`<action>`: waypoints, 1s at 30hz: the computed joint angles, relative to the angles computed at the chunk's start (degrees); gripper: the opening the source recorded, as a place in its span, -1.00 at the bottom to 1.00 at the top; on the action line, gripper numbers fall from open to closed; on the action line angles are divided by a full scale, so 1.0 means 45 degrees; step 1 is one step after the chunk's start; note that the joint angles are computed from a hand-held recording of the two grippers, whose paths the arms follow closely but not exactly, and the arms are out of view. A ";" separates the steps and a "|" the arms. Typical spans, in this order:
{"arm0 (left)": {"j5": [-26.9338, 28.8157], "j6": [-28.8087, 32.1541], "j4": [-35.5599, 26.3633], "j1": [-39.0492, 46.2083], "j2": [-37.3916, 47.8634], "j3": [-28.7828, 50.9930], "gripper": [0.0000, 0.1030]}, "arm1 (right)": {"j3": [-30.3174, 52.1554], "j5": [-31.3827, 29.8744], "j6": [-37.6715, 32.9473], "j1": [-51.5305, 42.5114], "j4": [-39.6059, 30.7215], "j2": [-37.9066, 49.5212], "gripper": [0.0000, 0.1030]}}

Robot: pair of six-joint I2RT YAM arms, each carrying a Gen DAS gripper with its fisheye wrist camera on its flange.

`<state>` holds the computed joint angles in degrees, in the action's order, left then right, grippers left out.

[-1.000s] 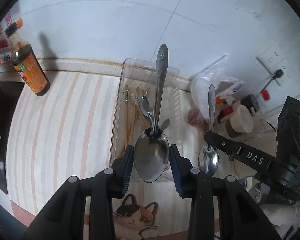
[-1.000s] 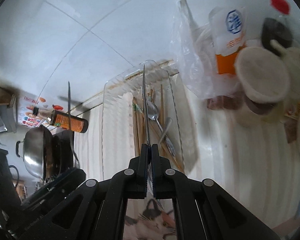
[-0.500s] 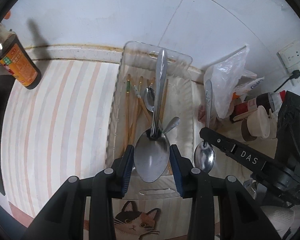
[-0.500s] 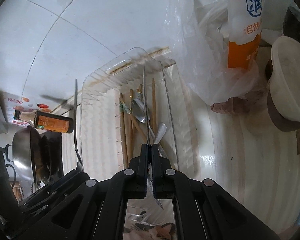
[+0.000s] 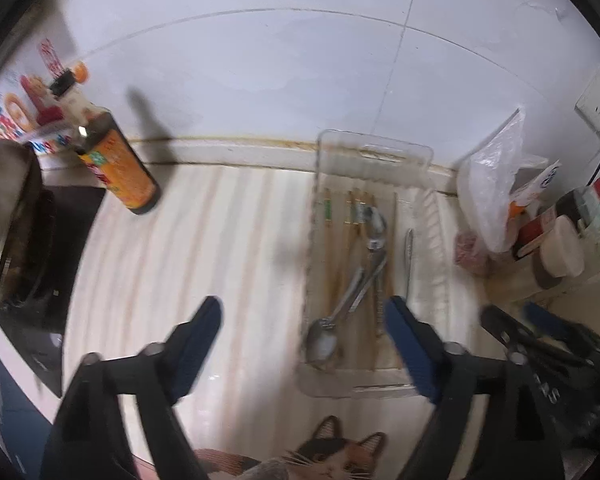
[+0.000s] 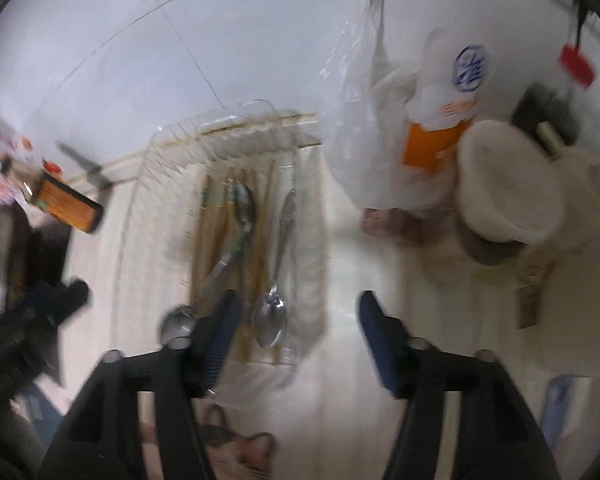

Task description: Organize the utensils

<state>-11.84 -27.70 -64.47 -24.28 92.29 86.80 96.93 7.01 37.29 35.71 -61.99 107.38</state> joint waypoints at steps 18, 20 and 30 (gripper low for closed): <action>-0.0844 -0.0577 -0.1399 -0.1304 -0.3602 -0.1539 1.00 | -0.1633 0.1959 0.2398 0.2236 -0.1271 -0.3336 1.00; -0.0622 -0.0667 -0.1971 -0.1574 -0.4338 -0.1285 1.00 | -0.1573 0.2055 0.3018 0.2795 -0.1706 -0.4061 1.00; -0.1256 -0.2059 -0.5339 -0.4142 -0.6360 0.1557 1.00 | 0.1792 0.4618 0.6957 0.7270 -0.5784 -0.4808 1.00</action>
